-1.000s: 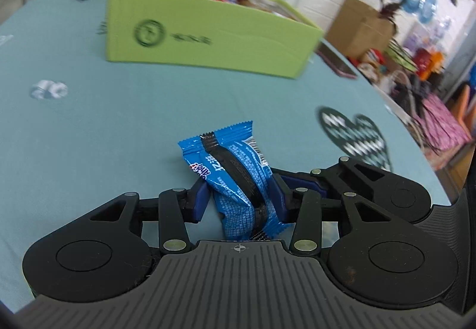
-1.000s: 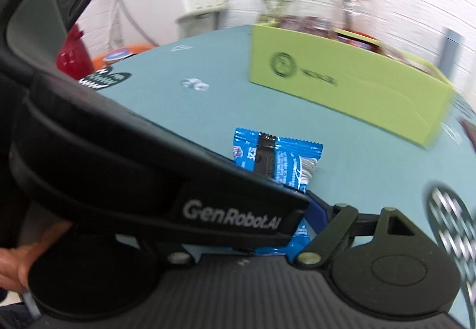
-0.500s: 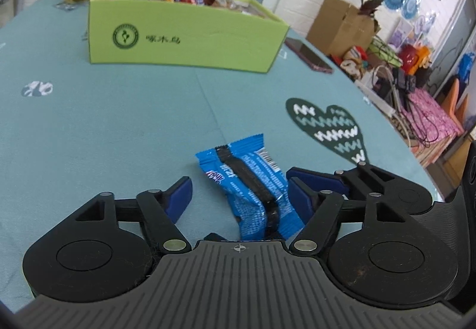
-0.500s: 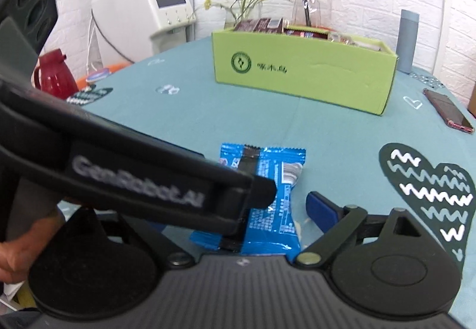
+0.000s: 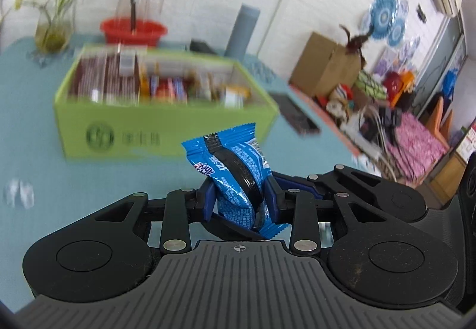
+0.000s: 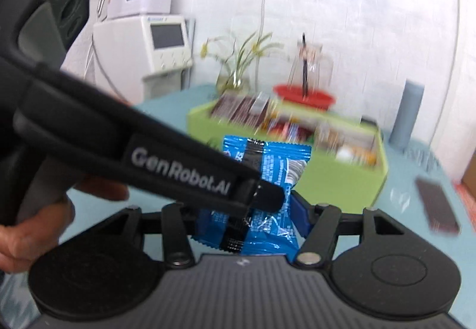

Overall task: Organize snacks
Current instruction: 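Carry the blue snack into the green box and open the left tool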

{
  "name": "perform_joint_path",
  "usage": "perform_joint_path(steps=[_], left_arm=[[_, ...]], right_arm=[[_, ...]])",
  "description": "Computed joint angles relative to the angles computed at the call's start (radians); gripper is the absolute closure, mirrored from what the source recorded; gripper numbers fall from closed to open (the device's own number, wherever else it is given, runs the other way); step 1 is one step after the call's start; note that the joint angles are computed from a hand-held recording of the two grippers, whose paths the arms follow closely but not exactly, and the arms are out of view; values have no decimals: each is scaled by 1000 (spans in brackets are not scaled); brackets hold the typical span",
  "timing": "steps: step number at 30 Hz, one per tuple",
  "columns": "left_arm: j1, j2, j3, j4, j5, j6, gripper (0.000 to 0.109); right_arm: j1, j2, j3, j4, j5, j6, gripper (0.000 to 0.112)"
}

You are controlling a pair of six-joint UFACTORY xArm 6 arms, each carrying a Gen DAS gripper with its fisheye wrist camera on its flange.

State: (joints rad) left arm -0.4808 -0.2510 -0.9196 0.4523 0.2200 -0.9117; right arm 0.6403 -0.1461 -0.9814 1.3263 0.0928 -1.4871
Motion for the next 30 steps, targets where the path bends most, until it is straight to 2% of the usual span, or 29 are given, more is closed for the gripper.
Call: perform_joint_path(steps=[1, 4, 7, 10, 12, 14, 16, 17, 19, 20, 22, 24, 30], left_arm=[[19, 43, -60, -26, 3, 47, 96], [69, 202, -269, -174, 32, 218, 96], [115, 383, -494, -265, 90, 323, 96], [151, 526, -654, -329, 144, 381, 97], [168, 588, -707, -350, 171, 402, 85], [177, 590, -666, -342, 117, 385, 67], [177, 581, -636, -341, 83, 417, 62], [175, 574, -626, -311, 75, 403, 56], [172, 557, -610, -191, 65, 310, 44], [169, 540, -596, -136, 54, 258, 40], [169, 509, -566, -91, 23, 204, 36], [167, 462, -527, -33, 0, 138, 32], [146, 307, -407, 291, 19, -162, 27]], right_arm=[[-16, 54, -72, -10, 11, -1, 46], [-68, 229, -289, -171, 51, 124, 46], [-127, 423, -532, -393, 153, 363, 47], [-162, 602, -749, -596, 251, 578, 47], [-171, 675, -828, -652, 289, 644, 42], [-164, 687, -817, -651, 258, 634, 34], [-156, 672, -784, -598, 224, 588, 32], [-156, 671, -783, -608, 224, 600, 31], [-155, 659, -768, -635, 213, 636, 17], [-156, 650, -760, -616, 212, 632, 15], [-161, 625, -741, -578, 214, 624, 10], [-160, 594, -712, -524, 196, 580, 10], [-148, 396, -492, -447, 125, 543, 10]])
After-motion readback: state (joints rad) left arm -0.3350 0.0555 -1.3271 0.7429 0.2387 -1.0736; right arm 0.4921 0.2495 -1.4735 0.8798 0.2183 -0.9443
